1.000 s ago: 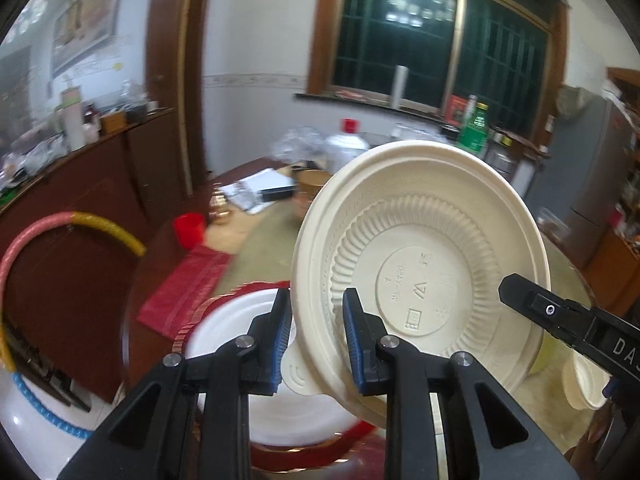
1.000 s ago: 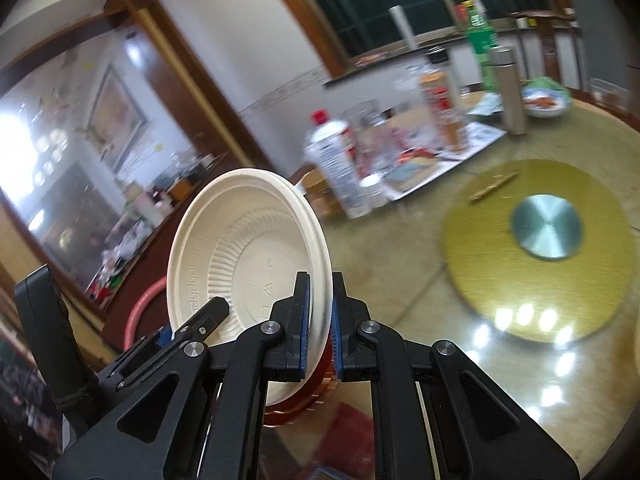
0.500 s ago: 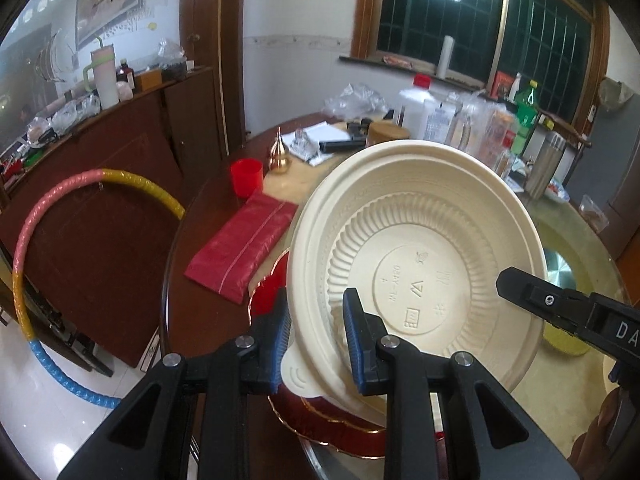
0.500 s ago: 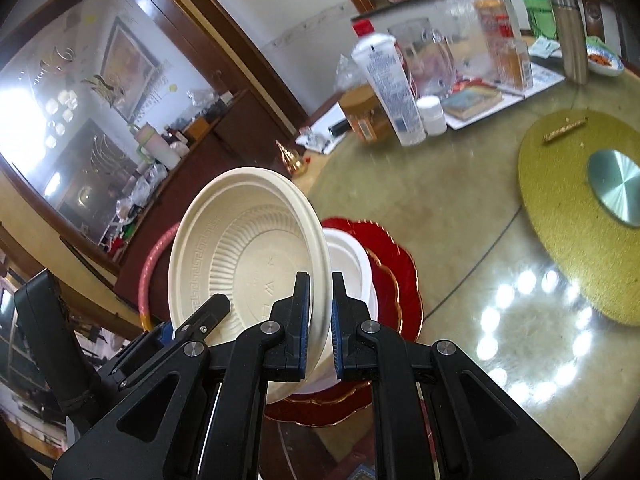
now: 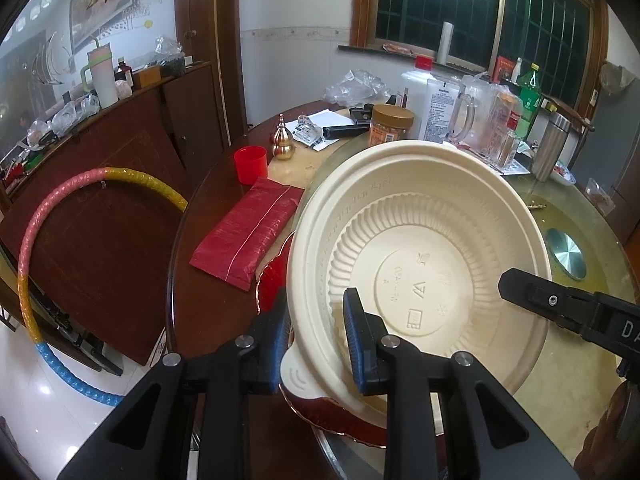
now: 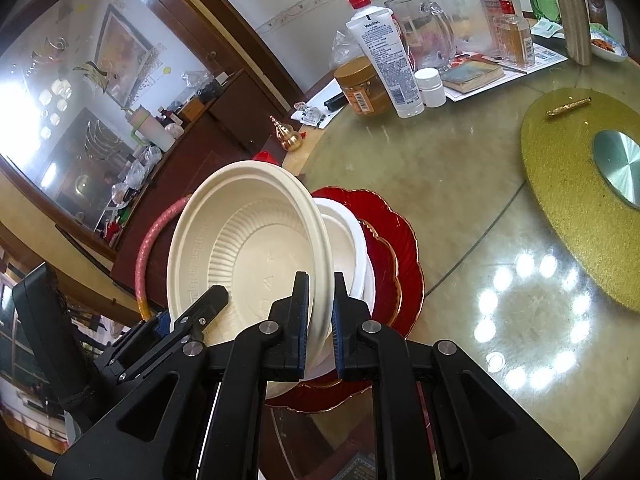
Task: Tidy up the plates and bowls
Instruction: 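Carry the beige bowl with both tools over the red plate stack, then lower the beige bowl onto the white bowls and open both tools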
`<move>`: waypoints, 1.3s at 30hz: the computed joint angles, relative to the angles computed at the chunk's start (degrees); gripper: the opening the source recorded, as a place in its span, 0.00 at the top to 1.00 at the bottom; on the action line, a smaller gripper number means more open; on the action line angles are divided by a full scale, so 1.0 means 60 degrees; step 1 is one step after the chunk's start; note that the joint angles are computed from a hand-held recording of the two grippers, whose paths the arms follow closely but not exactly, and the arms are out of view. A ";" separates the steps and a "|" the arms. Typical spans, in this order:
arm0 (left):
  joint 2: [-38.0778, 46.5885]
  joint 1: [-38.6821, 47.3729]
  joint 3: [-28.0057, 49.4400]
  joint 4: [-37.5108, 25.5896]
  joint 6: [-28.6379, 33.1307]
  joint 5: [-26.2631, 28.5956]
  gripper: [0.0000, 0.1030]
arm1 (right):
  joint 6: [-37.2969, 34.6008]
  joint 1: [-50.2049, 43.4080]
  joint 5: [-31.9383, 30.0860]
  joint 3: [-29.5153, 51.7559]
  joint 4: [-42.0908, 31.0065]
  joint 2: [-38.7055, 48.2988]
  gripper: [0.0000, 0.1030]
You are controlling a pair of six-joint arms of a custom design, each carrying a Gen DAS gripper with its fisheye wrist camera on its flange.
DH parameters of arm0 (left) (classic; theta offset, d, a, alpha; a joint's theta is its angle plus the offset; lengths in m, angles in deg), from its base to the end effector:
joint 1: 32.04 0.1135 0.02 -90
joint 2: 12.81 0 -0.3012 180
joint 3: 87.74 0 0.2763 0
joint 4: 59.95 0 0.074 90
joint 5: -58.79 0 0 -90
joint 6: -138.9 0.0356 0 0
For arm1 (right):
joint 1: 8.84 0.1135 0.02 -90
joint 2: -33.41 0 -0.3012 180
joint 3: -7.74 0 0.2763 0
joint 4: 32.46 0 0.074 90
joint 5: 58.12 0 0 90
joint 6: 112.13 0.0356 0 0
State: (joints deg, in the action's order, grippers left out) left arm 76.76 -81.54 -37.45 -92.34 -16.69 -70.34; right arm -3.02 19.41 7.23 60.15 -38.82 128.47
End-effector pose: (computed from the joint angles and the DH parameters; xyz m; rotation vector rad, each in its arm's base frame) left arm 0.1883 -0.1858 0.1433 -0.4719 2.3558 0.1309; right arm 0.2745 0.1643 0.1460 -0.4049 2.4894 0.8804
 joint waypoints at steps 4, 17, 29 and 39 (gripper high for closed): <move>0.0009 -0.0032 0.0011 -0.0050 -0.0024 -0.0002 0.75 | 0.0002 0.0016 0.0011 -0.0020 -0.0093 -0.0087 0.90; -0.0091 0.0019 -0.0061 -0.0179 -0.0056 0.0107 0.75 | -0.0001 0.0095 0.0049 0.0063 -0.0432 -0.0126 0.90; -0.0034 0.0199 -0.0024 -0.0170 0.0001 0.0166 0.75 | 0.0000 0.0048 -0.0216 0.0457 -0.0894 0.0146 0.87; 0.0127 0.0387 0.0010 -0.0052 0.0102 0.0354 0.75 | -0.0016 0.0131 -0.0130 0.0646 -0.0997 0.0304 0.87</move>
State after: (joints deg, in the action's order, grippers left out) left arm 77.53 -79.22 -37.39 -92.65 -16.07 -68.21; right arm -3.11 20.20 6.45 64.02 -44.80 130.30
